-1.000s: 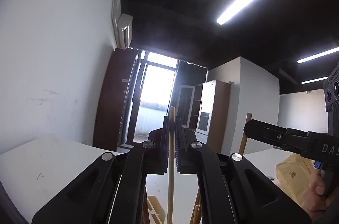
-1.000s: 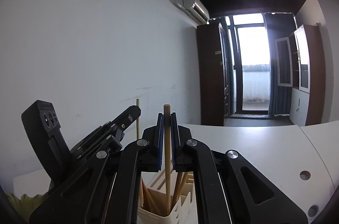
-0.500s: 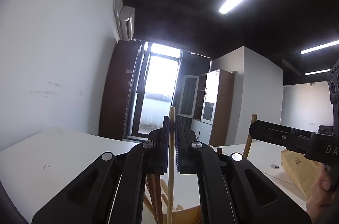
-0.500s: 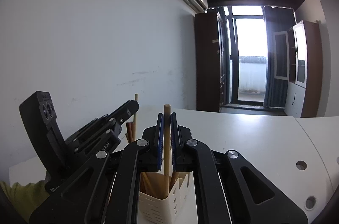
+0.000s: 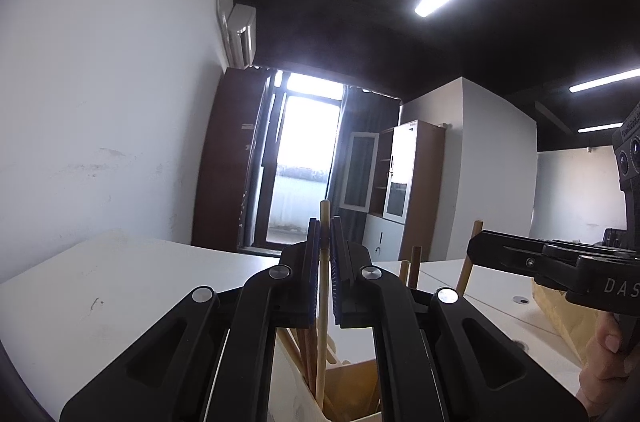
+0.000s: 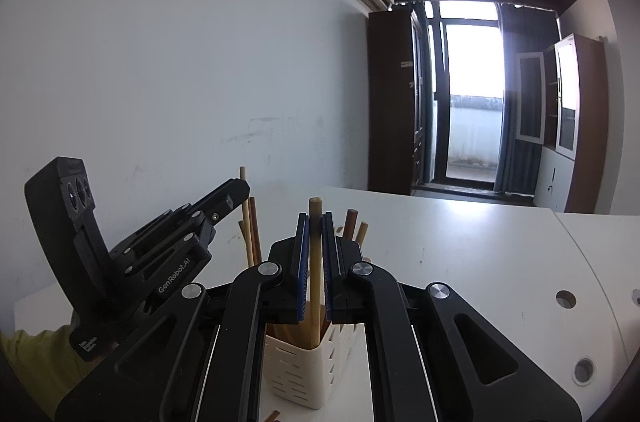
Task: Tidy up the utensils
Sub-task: 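Open both grippers to release the light chopsticks into the holder, then move both grippers down to the two brown chopsticks beside the holder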
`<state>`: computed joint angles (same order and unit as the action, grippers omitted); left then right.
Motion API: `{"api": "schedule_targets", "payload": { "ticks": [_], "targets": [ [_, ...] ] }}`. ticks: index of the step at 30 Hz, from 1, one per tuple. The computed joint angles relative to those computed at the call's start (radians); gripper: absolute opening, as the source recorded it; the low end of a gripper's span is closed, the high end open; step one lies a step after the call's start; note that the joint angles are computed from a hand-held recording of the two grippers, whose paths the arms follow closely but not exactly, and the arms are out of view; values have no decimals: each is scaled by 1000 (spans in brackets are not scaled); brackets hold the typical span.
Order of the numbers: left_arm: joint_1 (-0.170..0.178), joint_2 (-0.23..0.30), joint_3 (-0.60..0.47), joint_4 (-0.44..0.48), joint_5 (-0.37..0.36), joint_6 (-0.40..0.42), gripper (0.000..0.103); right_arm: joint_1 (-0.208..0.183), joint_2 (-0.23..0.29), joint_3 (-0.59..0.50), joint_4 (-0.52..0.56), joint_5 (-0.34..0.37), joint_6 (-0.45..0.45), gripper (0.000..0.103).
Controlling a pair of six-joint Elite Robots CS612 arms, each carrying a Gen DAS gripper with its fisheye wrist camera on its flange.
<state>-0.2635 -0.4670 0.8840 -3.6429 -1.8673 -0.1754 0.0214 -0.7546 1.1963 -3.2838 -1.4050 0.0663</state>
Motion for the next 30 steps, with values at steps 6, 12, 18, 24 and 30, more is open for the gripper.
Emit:
{"api": "schedule_targets", "payload": {
  "ticks": [6, 12, 18, 24, 30],
  "targets": [
    [0, -21, 40, 16, -9, 17, 5, 1, 5, -8, 28, -8, 0, 7],
    [4, -38, 66, 46, -21, 13, 14, 1, 9, -11, 50, -12, -8, 9],
    [9, -59, 100, 10, -22, 4, 26, -2, 0, 11, 36, -31, 5, 24],
    [15, -93, 139, 65, -32, 17, 31, -3, -9, 30, 31, -48, 14, 25],
    [12, -148, 224, 111, 13, 80, 43, 4, -25, 61, 33, -80, 0, 29]
  ]
}}
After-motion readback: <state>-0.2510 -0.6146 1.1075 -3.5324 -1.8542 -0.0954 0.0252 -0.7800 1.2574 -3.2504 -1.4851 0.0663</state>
